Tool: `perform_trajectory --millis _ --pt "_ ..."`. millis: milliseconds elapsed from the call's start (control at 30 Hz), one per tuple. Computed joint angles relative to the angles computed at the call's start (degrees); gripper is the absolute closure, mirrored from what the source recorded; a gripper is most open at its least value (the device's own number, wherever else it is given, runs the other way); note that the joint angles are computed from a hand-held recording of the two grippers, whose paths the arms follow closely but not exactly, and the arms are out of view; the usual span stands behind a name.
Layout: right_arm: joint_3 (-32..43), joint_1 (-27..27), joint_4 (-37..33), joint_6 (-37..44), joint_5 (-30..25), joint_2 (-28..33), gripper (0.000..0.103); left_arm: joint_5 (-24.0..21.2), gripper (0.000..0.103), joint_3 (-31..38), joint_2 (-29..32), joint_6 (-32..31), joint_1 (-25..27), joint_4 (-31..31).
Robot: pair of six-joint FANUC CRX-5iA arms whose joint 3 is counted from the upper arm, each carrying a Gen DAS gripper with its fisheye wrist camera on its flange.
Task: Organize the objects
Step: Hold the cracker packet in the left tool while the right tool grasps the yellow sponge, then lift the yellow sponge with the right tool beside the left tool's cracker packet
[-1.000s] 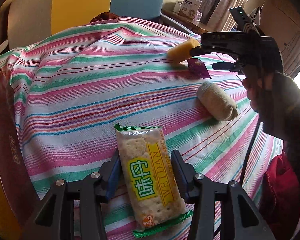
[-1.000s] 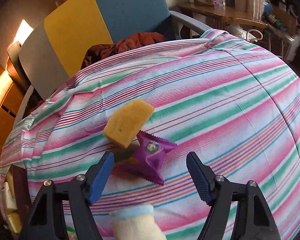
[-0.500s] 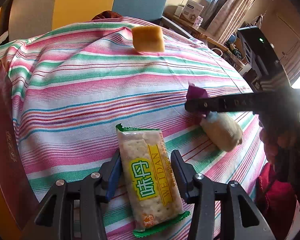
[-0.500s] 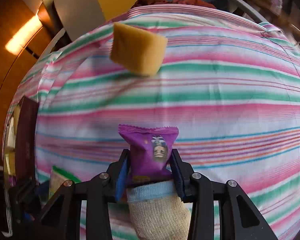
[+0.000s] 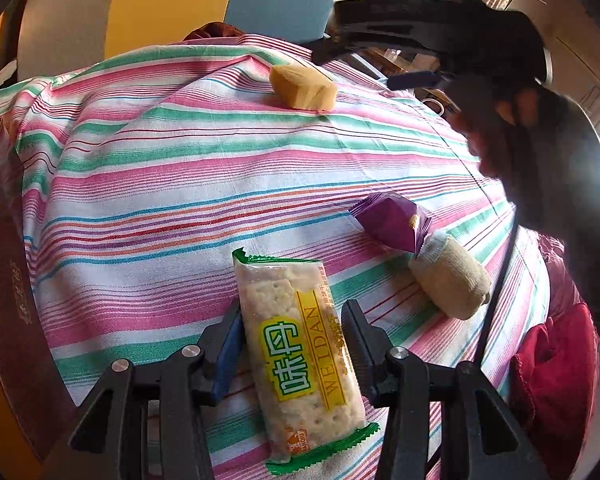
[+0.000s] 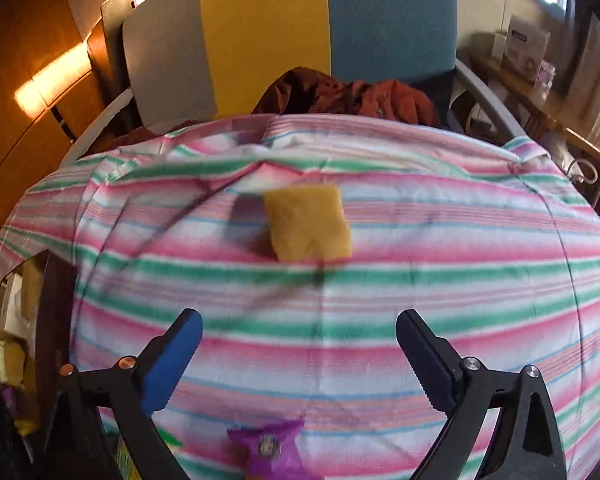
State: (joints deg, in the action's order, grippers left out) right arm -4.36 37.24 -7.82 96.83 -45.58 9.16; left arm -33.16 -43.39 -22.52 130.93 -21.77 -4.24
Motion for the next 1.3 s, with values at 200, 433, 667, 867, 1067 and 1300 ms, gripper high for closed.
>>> perform_trajectory --millis 200,433,667,867,1067,1300 --pt "10.27 3.36 9.14 -6.05 -3.70 11.97 0.000 0.54 0.055 -0.06 -0.06 -0.07 -0.34 -0.31" --pt "7.23 3.97 10.78 -9.36 -1.91 10.90 0.046 1.04 0.057 -0.17 -0.15 0.15 -0.42 -0.72" --pt "-2.59 0.00 0.45 0.59 -1.88 -3.88 0.044 -0.07 0.057 1.59 0.59 5.68 -2.86 -5.80" --pt "-12.80 -4.92 -7.93 3.52 -3.10 -17.59 0.044 -1.88 0.058 3.29 1.25 10.37 -5.21 -10.48" --pt "-19.36 -11.42 -16.39 9.19 -9.25 -27.37 0.044 -2.47 0.059 4.33 2.39 11.72 -5.62 -11.69" --pt "-23.78 -9.02 -19.46 14.60 -17.30 -32.79 0.044 -3.95 0.059 5.51 3.34 12.30 -6.17 -12.57"
